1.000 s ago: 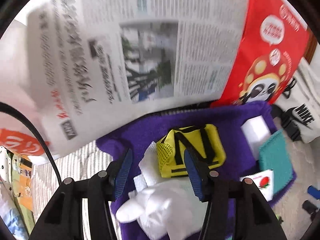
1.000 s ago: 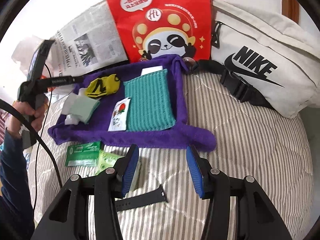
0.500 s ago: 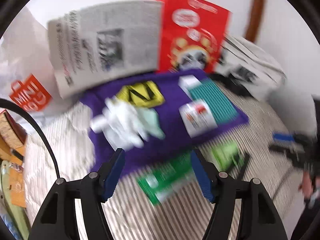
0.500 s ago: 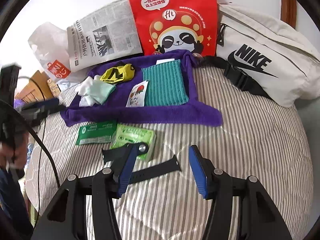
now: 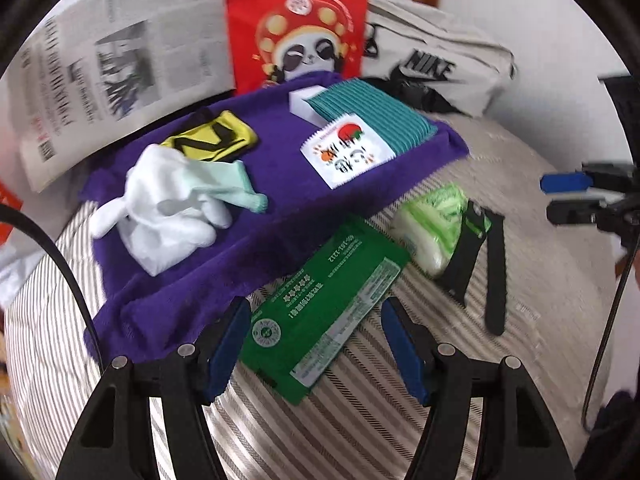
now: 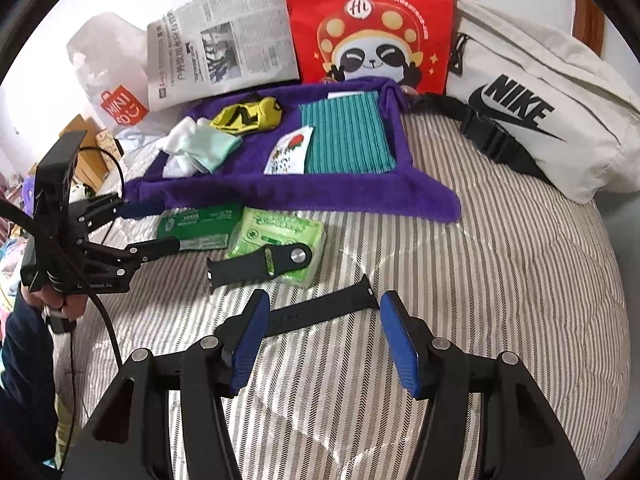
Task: Organize soft objects
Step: 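Grasp the green packet on the bed with the left gripper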
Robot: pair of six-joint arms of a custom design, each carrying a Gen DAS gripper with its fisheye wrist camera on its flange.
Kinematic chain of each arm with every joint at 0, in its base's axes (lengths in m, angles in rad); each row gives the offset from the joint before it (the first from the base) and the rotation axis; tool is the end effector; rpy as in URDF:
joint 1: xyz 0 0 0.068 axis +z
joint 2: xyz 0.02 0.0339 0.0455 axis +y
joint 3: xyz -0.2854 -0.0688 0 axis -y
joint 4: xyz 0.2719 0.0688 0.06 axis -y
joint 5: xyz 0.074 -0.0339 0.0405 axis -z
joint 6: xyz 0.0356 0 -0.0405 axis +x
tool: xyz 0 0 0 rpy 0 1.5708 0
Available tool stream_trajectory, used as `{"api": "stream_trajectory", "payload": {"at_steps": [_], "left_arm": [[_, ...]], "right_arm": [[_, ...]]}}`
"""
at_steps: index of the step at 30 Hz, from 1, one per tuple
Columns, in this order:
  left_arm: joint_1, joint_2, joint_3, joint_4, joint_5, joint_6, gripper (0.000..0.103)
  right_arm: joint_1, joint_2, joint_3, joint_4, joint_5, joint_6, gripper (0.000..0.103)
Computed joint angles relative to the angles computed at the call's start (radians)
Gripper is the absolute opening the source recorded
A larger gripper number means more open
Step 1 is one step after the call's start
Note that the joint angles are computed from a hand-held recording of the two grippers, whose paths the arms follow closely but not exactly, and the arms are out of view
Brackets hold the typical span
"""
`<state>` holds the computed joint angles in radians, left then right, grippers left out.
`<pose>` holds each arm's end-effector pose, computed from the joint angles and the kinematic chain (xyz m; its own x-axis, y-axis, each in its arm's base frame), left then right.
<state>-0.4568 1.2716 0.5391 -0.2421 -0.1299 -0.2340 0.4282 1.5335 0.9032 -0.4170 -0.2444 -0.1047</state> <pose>0.2170 -0.1015 0.1586 -0.8087 0.1413 -0.5710 0.1898 0.9815 -0.0259 0.2863 0.1401 0.1929 -0.7300 -0.4447 -0.5191 -0.5925 0.7903 0.1562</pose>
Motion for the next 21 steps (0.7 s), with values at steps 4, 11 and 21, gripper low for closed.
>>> {"api": "stream_trajectory", "payload": {"at_steps": [4, 11, 21], "left_arm": [[0.01, 0.036, 0.004, 0.025, 0.041, 0.09, 0.066], [0.023, 0.109, 0.038, 0.035, 0.04, 0.174, 0.069], [-0.047, 0.081, 0.03, -0.012, 0.082, 0.1, 0.059]], "right_arm": [[0.002, 0.034, 0.004, 0.01, 0.011, 0.001, 0.057], [0.003, 0.08, 0.021, 0.024, 0.012, 0.012, 0.057], [-0.01, 0.083, 0.019, 0.022, 0.006, 0.006, 0.057]]}}
